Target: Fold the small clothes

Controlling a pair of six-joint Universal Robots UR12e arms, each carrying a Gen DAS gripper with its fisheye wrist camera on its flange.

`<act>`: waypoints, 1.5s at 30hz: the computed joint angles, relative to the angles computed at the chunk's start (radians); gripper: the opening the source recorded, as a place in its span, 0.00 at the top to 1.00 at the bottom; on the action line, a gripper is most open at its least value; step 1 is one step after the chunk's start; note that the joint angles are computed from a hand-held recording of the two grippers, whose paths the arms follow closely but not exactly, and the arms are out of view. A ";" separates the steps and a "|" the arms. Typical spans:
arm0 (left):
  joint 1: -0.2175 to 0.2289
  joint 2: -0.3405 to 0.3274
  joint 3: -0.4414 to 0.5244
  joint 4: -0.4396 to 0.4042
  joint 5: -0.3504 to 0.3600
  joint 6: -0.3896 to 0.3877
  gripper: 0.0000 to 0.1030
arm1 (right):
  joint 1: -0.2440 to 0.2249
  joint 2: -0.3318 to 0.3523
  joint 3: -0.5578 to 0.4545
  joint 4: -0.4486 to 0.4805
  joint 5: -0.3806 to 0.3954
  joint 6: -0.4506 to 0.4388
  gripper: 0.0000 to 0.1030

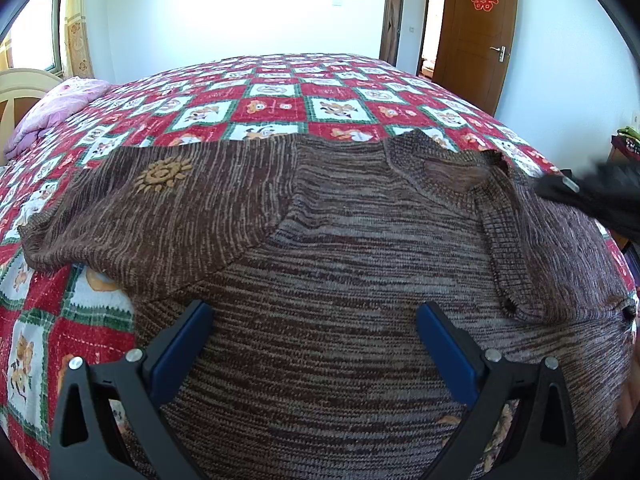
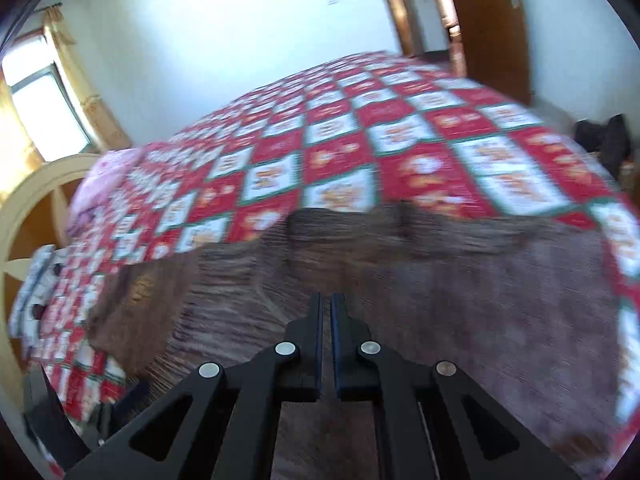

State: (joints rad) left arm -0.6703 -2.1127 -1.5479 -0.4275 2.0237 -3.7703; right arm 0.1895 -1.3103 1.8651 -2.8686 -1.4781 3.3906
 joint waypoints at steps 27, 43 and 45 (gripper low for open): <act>0.024 -0.146 0.295 -0.109 -0.373 0.127 0.36 | -0.062 -0.138 0.205 -0.219 -0.255 0.240 0.39; 0.007 -0.135 0.279 -0.144 -0.121 0.030 0.65 | -0.103 -0.108 0.165 -0.010 -0.127 0.225 0.89; -0.001 -0.119 0.258 -0.129 -0.101 0.042 0.48 | -0.101 -0.109 0.166 -0.013 -0.133 0.221 0.89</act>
State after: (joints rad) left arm -0.6718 -2.2317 -1.2899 -0.5566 1.9232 -3.7287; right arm 0.0883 -1.4189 2.0315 -2.8821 -1.6113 3.6120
